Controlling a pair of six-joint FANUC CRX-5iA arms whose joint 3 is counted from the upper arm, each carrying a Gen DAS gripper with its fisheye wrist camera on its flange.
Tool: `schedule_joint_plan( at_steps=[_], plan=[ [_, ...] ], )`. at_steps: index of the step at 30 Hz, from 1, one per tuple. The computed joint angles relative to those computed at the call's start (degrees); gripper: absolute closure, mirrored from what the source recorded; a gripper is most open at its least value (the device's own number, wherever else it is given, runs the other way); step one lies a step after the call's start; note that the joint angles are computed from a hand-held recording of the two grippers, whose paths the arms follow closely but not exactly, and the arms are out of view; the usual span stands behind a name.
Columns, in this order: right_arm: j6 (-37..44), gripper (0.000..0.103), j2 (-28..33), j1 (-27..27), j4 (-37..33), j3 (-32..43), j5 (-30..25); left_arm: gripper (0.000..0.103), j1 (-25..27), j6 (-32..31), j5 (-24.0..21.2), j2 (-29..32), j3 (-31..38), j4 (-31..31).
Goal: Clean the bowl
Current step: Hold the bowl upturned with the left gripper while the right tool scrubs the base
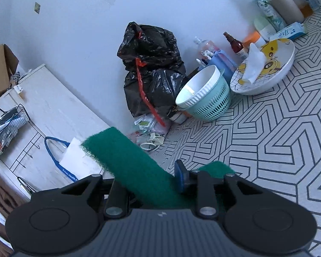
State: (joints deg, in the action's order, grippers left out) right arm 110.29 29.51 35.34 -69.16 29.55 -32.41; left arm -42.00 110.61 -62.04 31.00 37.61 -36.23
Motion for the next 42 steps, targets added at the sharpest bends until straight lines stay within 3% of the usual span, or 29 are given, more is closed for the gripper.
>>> schedule_joint_plan(
  at_steps=[6,13,19,25,29,32,42],
  plan=[
    [3.05,0.079,-0.42,-1.06,-3.08,-0.96,-1.3,0.059,0.36,7.97,3.15,-1.79,-3.78,-0.98],
    [4.96,0.079,-1.41,-2.34,-7.14,-3.25,-0.92,0.06,1.4,10.71,4.96,-2.95,-6.25,0.82],
    [0.94,0.077,-4.72,-1.68,-6.44,-8.86,7.31,0.059,1.11,11.77,4.28,-2.83,-6.09,1.11],
    [11.61,0.076,-4.34,-4.77,-22.47,-11.9,7.71,0.058,1.53,12.02,3.47,-2.19,-5.32,1.06],
    [14.04,0.076,-3.21,-4.93,-25.36,-11.01,8.12,0.058,1.08,11.53,2.56,-1.58,-4.44,-0.1],
    [14.97,0.076,-2.3,-5.21,-26.77,-10.04,7.27,0.058,0.7,10.7,1.57,-1.12,-3.57,-0.69],
    [12.02,0.077,0.39,-3.16,-21.04,-3.87,4.78,0.058,0.97,9.0,0.65,-0.57,-2.4,0.42]
  ],
)
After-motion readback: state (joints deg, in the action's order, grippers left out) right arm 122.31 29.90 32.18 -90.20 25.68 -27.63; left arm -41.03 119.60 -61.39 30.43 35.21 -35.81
